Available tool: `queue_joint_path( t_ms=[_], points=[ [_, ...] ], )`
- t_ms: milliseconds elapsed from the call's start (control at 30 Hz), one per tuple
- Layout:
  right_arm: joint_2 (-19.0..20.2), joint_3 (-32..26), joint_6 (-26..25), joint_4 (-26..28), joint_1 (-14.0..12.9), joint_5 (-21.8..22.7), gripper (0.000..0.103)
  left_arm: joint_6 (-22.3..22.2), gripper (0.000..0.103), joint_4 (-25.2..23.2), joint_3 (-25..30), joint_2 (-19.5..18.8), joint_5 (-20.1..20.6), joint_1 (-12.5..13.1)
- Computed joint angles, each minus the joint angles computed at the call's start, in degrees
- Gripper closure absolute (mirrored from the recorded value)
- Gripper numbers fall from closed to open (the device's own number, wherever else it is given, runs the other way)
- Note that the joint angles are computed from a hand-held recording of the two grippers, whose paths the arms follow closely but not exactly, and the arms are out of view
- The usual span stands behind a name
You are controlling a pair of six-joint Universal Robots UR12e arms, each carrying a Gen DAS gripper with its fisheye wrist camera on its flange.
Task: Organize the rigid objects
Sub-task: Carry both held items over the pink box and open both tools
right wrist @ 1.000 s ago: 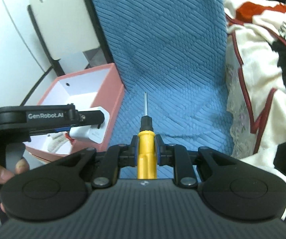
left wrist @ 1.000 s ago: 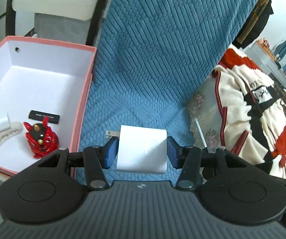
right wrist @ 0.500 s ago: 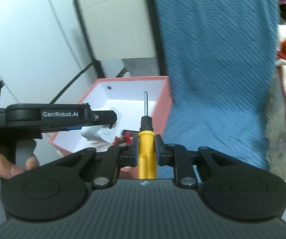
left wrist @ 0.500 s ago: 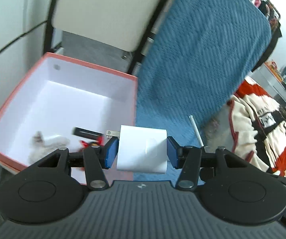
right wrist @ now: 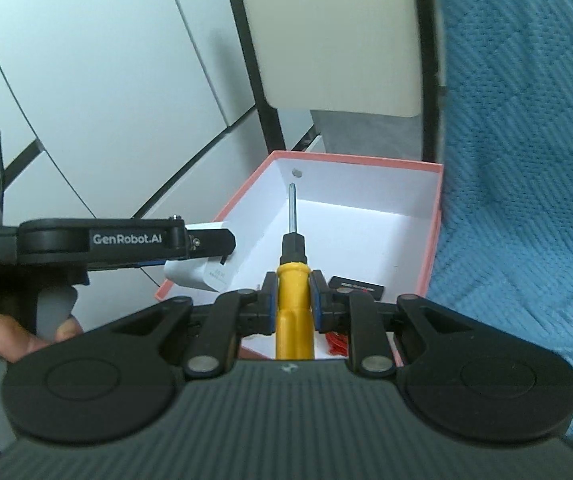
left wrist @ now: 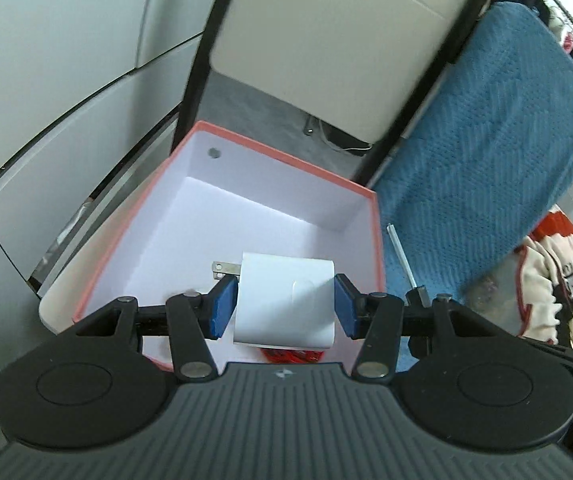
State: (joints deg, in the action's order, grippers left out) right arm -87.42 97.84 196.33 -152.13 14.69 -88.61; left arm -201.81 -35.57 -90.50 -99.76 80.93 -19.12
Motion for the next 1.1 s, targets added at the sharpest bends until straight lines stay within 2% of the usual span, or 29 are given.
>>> queue_joint_path(
  t_ms=[167,433,600,933,1000,1100],
  points=[
    [3.4,-2.8,1.5,1.4,-0.3,1.0,0.083,1.1,0.045,-2.1,1.9,-2.5,0.0,1.4],
    [8.8,-7.0,1.9,4.7,-0.3,0.0,0.083,4.1,0.045,-6.9,4.8,-7.3,-1.4,3.0],
    [11.3,-8.5,1.7,6.5,-0.5,0.2,0.083,3.0,0.045,-8.1,5.4,-9.3,-2.5,3.5],
    [12.4,-8.8,2.4,6.5,-0.8,-0.5,0.082,3.4,0.045,-10.0,6.5,-10.3,-2.7,3.2],
    [11.9,-8.4,2.4,5.9,-0.9,0.0,0.082,3.2,0.041,-9.2,6.3,-10.0,-2.5,3.2],
    [11.3,-8.2,2.1,5.4,-0.7,-0.9,0.081,2.8,0.040,-8.3,6.2,-9.3,-1.6,3.1]
  ],
)
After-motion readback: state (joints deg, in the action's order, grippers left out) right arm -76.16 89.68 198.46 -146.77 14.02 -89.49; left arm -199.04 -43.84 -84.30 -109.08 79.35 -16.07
